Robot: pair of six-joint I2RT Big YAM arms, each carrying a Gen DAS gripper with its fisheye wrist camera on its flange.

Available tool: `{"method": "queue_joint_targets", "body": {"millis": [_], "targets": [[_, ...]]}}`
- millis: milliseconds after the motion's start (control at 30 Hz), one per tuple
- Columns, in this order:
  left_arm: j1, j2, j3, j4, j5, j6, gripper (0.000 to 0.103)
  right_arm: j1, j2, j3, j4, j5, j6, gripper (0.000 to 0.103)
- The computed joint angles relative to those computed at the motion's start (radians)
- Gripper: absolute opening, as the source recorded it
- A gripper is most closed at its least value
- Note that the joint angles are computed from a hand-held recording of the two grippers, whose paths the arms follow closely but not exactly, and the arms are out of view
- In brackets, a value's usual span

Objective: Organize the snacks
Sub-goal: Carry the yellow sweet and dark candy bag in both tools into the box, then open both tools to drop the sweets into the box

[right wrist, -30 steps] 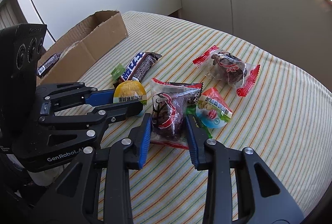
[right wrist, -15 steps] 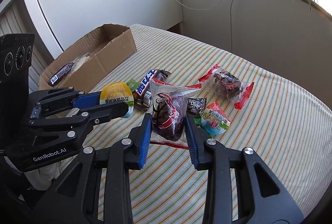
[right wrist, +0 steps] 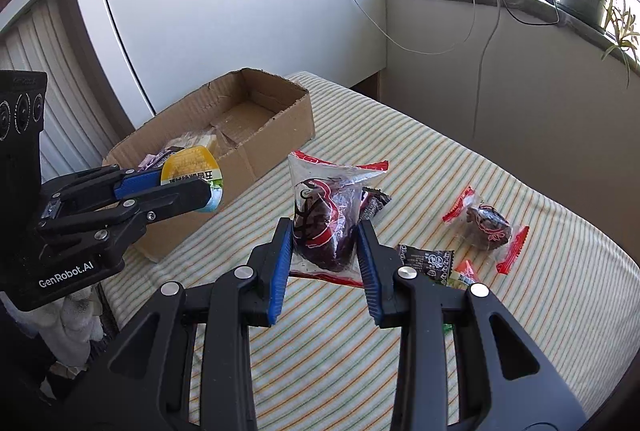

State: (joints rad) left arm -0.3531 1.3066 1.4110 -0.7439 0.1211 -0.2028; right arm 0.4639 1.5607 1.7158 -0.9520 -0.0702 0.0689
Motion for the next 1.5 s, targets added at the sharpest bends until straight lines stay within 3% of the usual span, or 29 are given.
{"method": "queue_joint_targets", "body": {"millis": [767, 1100, 1500], "targets": [[0.198, -0.067, -0.051, 0.013, -0.027, -0.022, 0.022, 0.093, 0.296, 0.415, -0.108, -0.009, -0.060, 0.033], [0.227, -0.049, -0.045, 0.009, -0.031, -0.022, 0.022, 0.105, 0.401, 0.558, -0.165, -0.025, -0.080, 0.033], [0.228, -0.038, -0.035, 0.004, -0.048, -0.019, 0.022, 0.116, 0.443, 0.615, -0.189, -0.018, -0.076, 0.034]]}}
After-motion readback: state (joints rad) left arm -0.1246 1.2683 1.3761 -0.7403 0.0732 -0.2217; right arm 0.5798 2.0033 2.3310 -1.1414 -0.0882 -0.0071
